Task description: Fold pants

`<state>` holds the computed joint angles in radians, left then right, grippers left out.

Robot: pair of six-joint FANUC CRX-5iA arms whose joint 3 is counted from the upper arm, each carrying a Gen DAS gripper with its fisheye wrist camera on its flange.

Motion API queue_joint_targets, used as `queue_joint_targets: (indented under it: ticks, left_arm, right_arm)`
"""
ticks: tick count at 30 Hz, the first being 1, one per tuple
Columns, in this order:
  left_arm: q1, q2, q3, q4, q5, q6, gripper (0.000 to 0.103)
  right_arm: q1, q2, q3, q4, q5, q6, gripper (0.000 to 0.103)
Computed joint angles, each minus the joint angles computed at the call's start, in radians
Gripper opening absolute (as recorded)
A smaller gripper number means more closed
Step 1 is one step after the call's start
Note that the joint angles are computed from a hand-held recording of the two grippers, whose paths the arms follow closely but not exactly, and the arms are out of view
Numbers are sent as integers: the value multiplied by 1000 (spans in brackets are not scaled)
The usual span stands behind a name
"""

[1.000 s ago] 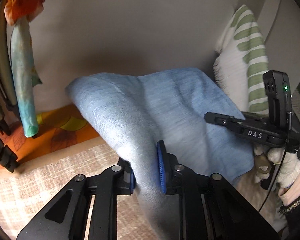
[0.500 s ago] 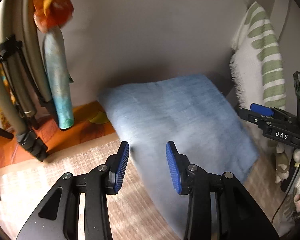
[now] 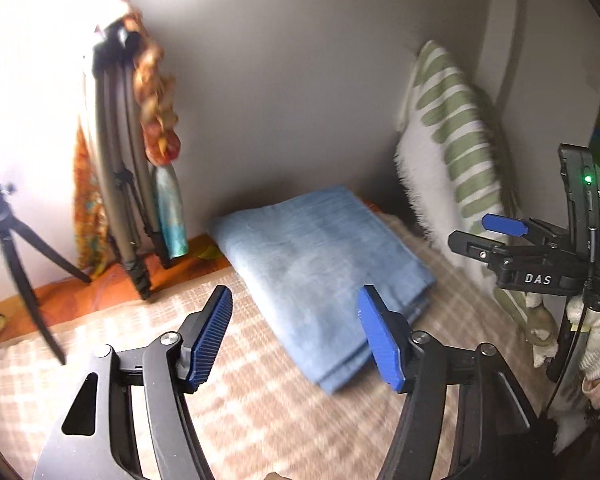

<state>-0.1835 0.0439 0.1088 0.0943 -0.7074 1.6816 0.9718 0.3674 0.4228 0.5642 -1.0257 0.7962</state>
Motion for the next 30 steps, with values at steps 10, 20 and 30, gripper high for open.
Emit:
queue_joint_targets:
  ticks: [10,20,30]
  left_arm:
    - [-85,-229,-133,-180,-25,132,82]
    - [-136,-412,-280,-241,-39,190,82]
    - [-170,-494,-349,-315,-78,292,82]
  right_arm:
    - [156,-172,-221,143,-14,-243,103]
    - [313,-225,-343,235,-96,-404,103]
    - [413,-225,-425,336,-156,-568,103]
